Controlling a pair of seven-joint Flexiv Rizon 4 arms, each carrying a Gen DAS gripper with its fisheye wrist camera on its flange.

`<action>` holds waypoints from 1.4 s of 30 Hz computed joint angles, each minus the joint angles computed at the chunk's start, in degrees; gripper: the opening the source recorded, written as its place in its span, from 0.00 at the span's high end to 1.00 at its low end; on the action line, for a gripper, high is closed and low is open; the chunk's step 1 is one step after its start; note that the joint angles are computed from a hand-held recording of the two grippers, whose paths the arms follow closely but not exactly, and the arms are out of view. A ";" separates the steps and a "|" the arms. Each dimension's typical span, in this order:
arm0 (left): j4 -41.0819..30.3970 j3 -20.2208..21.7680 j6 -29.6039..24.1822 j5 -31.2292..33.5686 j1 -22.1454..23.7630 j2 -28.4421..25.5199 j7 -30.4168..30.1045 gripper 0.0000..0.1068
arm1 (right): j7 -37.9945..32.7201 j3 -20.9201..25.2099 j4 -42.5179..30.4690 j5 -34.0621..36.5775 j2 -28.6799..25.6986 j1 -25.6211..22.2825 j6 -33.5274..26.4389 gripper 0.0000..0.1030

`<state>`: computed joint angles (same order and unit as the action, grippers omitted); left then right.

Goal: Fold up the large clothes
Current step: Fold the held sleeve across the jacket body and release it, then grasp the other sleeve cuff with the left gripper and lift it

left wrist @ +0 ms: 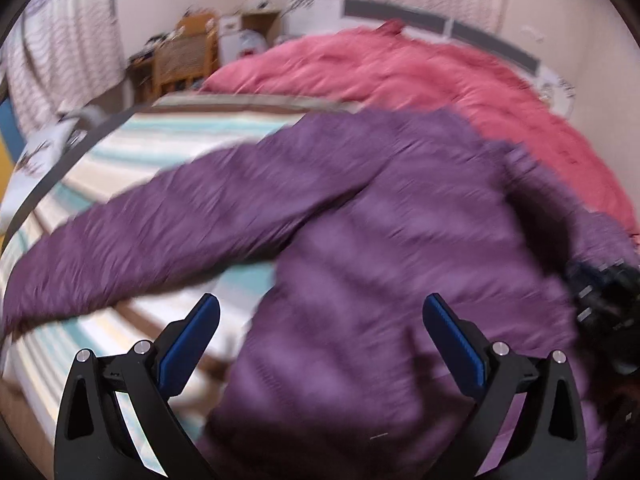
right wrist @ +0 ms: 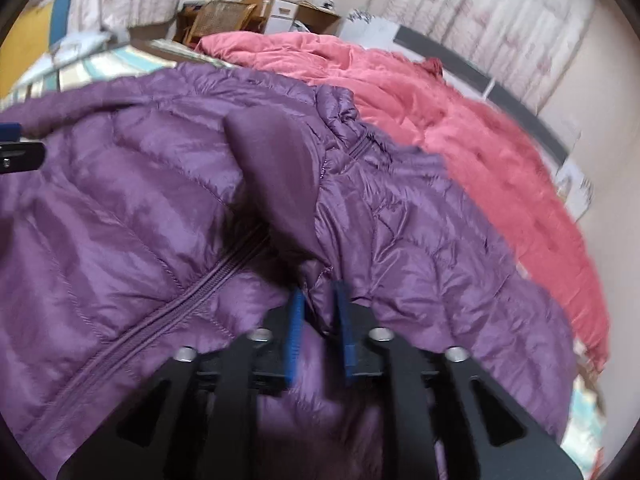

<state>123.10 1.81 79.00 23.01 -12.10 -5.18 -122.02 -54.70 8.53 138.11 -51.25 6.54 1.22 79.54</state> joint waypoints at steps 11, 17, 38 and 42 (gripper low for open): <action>-4.73 -19.49 8.62 -35.59 4.78 -10.54 32.68 0.07 | 7.23 5.30 7.31 14.68 13.45 -8.95 2.93 0.40; -13.06 -14.13 -0.53 -35.93 -2.81 -16.81 33.79 0.76 | 18.99 6.15 10.24 13.39 18.28 -20.88 5.29 0.48; -1.65 -14.65 12.02 -40.66 1.03 -14.61 37.12 0.87 | 22.12 -2.61 0.72 8.86 -0.36 -13.17 0.10 0.59; -1.65 -14.01 12.78 -39.68 0.43 -15.12 36.15 0.86 | 25.82 -3.95 0.32 2.11 -0.93 -12.71 -1.44 0.59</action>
<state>121.45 -12.20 91.77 -16.67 -11.67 -20.31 -85.86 -28.88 4.58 138.43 -49.14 5.60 -11.48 78.10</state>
